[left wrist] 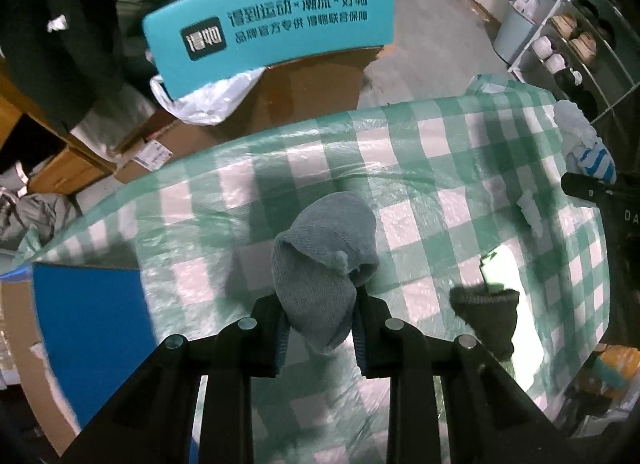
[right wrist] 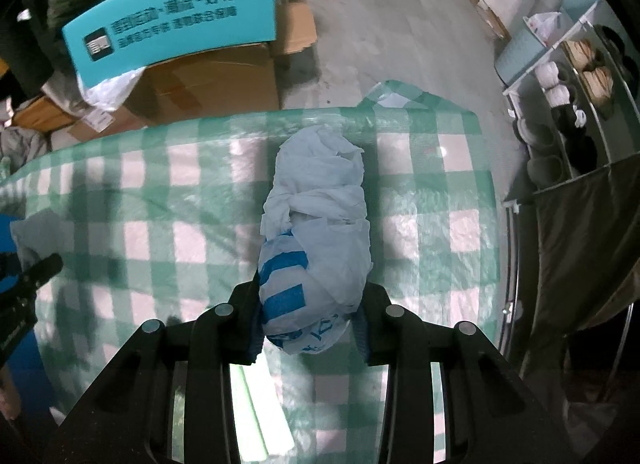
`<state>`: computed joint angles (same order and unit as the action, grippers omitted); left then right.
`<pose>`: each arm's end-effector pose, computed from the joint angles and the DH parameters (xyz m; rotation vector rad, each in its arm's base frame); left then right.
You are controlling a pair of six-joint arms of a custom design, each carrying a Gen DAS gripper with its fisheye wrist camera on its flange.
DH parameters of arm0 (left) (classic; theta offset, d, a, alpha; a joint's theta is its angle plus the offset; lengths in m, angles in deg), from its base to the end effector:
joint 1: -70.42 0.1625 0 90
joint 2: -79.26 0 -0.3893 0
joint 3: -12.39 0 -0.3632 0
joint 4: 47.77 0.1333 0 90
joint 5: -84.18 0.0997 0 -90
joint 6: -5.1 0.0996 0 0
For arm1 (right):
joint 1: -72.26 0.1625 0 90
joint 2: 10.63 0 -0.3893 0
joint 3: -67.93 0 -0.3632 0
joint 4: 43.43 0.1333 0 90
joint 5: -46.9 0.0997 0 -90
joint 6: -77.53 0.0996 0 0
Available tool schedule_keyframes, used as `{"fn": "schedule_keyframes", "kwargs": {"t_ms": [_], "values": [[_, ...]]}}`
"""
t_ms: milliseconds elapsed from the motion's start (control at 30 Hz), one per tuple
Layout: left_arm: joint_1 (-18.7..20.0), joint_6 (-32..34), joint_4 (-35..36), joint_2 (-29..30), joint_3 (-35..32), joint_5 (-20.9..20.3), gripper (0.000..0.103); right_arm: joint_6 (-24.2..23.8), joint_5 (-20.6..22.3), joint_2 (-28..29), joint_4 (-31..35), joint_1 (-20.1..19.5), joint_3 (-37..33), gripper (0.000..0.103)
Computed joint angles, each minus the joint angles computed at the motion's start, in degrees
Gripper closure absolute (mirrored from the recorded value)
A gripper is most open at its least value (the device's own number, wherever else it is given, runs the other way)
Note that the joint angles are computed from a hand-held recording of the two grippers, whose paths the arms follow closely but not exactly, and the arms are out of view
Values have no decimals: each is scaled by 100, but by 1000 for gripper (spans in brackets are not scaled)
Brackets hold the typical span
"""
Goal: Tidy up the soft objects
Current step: 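Lift the striped sock with the right tool while the left tool carries the grey sock toward the box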
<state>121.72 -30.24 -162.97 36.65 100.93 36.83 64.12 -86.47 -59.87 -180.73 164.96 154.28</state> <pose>-0.2225 -0.5988 0.0613 0.2349 2.3268 -0.2076 0.0957 -0.6510 0.1846 0.2489 -2.3584 0.1224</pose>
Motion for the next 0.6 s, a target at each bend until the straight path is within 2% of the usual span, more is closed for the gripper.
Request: {"fn": "schedule_keyframes", "kwargs": {"t_ms": [600], "values": [[-556,-529,391,-1255,1062,136,77,145,555,-749,-130,679,997,70]]}}
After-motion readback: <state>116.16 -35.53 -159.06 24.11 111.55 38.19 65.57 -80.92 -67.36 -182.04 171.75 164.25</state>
